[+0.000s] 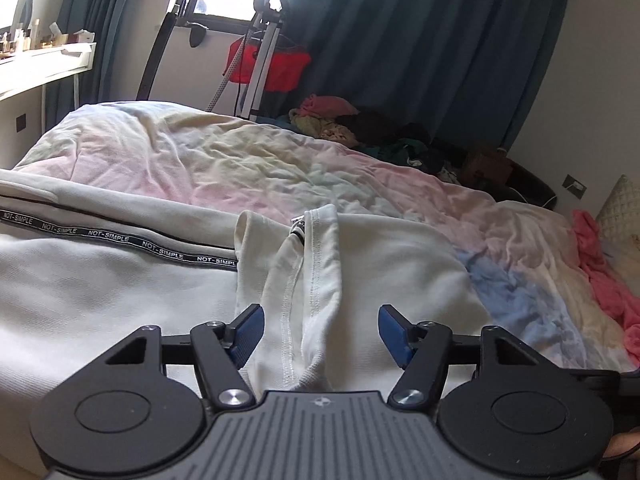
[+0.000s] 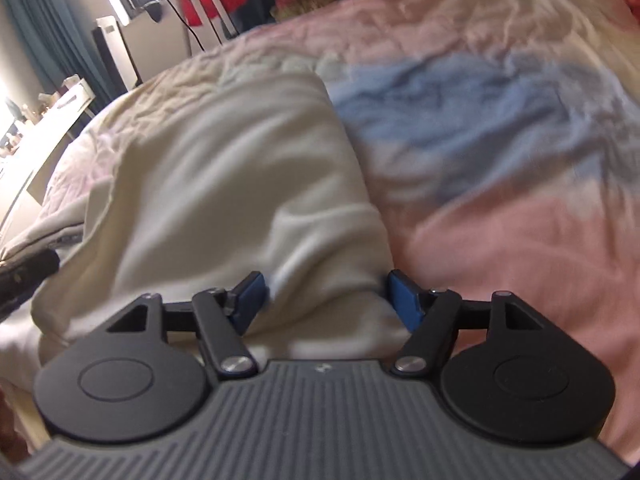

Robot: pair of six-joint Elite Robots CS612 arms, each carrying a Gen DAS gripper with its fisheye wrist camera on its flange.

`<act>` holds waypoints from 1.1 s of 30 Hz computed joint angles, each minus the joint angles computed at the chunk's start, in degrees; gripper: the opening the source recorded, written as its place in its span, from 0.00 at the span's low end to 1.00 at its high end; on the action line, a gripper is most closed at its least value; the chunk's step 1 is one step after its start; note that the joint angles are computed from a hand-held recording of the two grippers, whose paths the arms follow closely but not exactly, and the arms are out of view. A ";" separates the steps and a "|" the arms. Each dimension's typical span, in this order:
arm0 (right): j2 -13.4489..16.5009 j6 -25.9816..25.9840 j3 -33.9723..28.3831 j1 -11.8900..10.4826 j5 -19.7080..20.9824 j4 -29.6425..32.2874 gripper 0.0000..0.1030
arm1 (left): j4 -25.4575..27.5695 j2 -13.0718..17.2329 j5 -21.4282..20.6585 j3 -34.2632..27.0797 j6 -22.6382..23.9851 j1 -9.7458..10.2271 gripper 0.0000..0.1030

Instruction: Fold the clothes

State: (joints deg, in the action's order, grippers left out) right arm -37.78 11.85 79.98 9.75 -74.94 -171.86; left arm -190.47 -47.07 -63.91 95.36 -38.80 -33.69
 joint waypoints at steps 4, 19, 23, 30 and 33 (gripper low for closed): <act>-0.89 0.99 1.33 -0.09 -0.33 -3.18 0.68 | 0.07 0.07 -0.37 -0.23 0.81 -0.08 0.61; 4.49 -0.74 -16.52 2.03 14.55 3.21 0.27 | 0.15 -1.12 -2.23 1.16 -3.91 0.76 0.61; 9.72 -4.90 -29.41 4.45 13.19 16.68 0.25 | -2.48 -0.88 -7.51 1.78 -3.75 1.97 0.60; 17.83 -12.82 -46.20 7.89 1.14 32.58 0.25 | -3.20 0.64 -11.57 0.81 -0.80 2.65 0.56; 18.88 -15.04 -48.14 8.39 0.67 34.99 0.25 | -0.67 0.95 -12.03 0.35 -1.58 3.10 0.49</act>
State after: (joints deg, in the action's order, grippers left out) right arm -18.90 -3.19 31.84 18.15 -74.27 -136.87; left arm -191.14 -46.12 -75.94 95.71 -40.38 -30.59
